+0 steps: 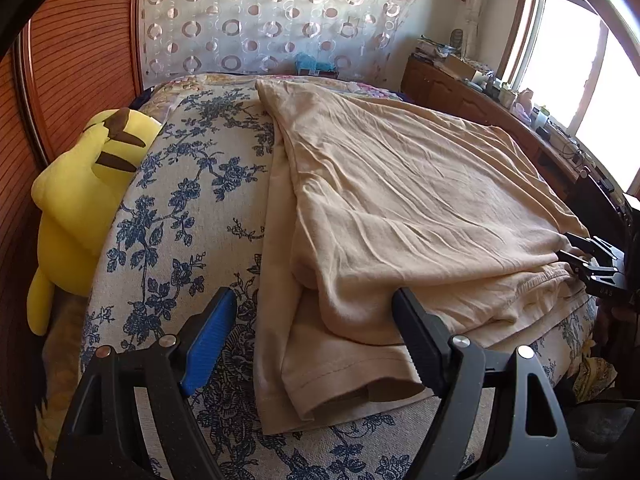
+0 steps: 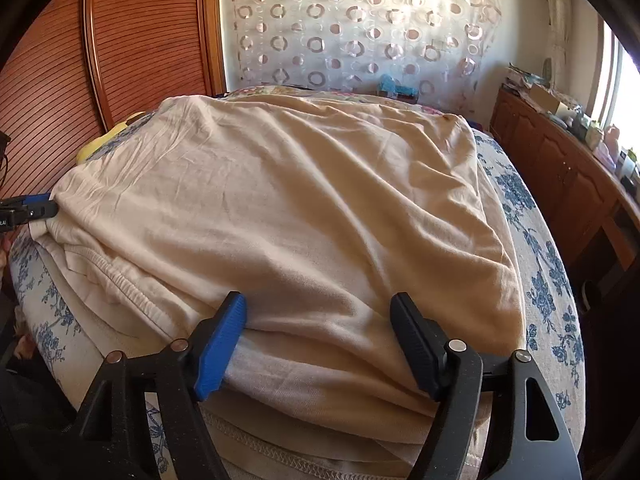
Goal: Fold small clothes
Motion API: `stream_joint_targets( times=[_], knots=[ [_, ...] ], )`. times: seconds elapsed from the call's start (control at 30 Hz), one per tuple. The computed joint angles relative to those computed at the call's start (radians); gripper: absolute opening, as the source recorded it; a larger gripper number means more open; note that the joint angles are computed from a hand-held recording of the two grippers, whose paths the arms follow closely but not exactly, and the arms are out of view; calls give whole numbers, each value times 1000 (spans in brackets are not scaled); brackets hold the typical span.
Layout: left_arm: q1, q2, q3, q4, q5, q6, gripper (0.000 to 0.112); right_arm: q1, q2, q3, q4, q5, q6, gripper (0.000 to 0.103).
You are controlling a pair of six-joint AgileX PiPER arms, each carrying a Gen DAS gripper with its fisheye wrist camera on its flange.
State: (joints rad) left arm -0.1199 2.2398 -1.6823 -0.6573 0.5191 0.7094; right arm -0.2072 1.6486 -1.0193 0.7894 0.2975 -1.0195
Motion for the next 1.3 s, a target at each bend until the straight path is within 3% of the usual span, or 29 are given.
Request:
stream_joint_targets(
  times=[0.23,0.63,0.8,1.0,1.1,1.3],
  knots=[
    [3,7,5,-24,-5,14,81,-13,1,-12,-31,25,8,87],
    [26,24,-30,-109,48,4,81,-35,-1,-8,21,36,-63,87],
    [16,20,-15,-118,22,26,79,-36,-1,-9,21,38,-64,88],
    [6,14,1,-154,26,114,45,-38,-1,-9,22,40,-67,88],
    [7,23,-14,-182,55,144,13,-39,-1,-10,22,41,-69,88],
    [-32,-14,-22,-252,60,223,8,-45,-7,-5,45,53,-99,88]
  ],
)
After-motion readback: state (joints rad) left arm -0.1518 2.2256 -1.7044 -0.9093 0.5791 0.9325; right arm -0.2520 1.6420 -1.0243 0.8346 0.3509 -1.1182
